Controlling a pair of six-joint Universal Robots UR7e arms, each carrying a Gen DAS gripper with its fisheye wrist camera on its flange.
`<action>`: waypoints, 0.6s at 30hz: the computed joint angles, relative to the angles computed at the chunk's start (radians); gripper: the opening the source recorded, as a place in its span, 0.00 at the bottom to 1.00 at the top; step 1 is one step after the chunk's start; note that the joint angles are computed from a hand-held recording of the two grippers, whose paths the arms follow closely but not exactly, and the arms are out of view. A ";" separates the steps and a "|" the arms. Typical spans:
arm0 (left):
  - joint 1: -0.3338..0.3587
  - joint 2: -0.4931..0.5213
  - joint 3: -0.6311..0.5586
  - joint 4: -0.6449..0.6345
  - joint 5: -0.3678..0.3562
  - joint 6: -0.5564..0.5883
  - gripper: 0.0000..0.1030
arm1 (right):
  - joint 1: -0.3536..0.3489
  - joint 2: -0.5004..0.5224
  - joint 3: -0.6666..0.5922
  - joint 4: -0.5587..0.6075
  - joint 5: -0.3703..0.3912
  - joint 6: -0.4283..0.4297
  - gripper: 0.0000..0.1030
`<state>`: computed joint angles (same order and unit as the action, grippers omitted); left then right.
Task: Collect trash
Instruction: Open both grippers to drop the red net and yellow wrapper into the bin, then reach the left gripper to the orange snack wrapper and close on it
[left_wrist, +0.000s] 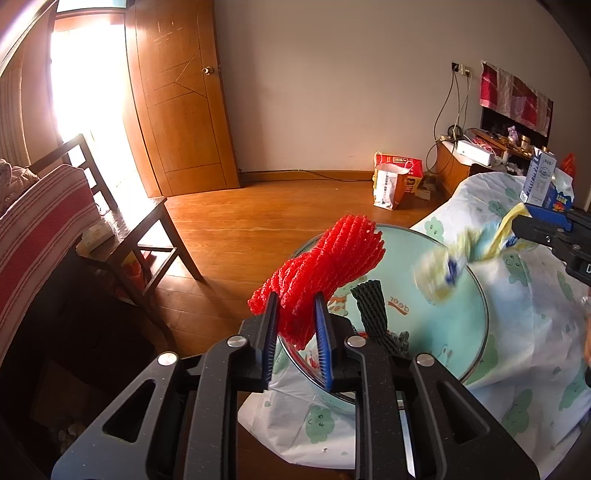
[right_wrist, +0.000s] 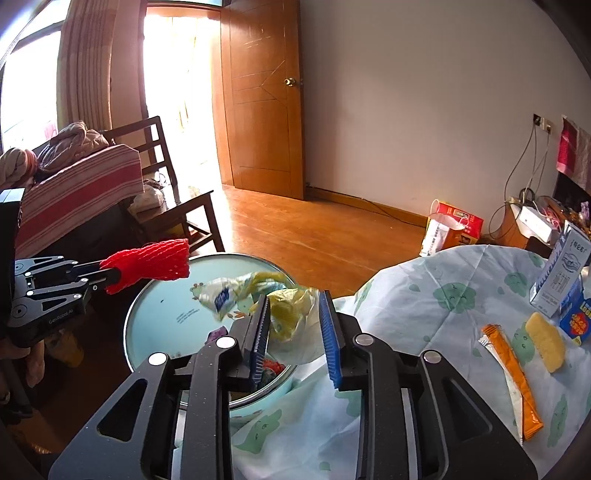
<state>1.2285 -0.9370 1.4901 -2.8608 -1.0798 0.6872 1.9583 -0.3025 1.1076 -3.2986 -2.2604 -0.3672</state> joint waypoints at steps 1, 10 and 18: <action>0.000 0.000 0.001 0.001 -0.001 0.002 0.27 | -0.001 0.000 0.001 -0.002 0.000 0.001 0.34; -0.005 -0.003 0.031 -0.024 0.001 -0.007 0.57 | 0.001 -0.026 0.062 -0.040 -0.025 0.014 0.46; -0.016 0.008 0.068 -0.012 -0.004 -0.001 0.64 | -0.001 -0.135 0.283 -0.199 -0.177 0.056 0.53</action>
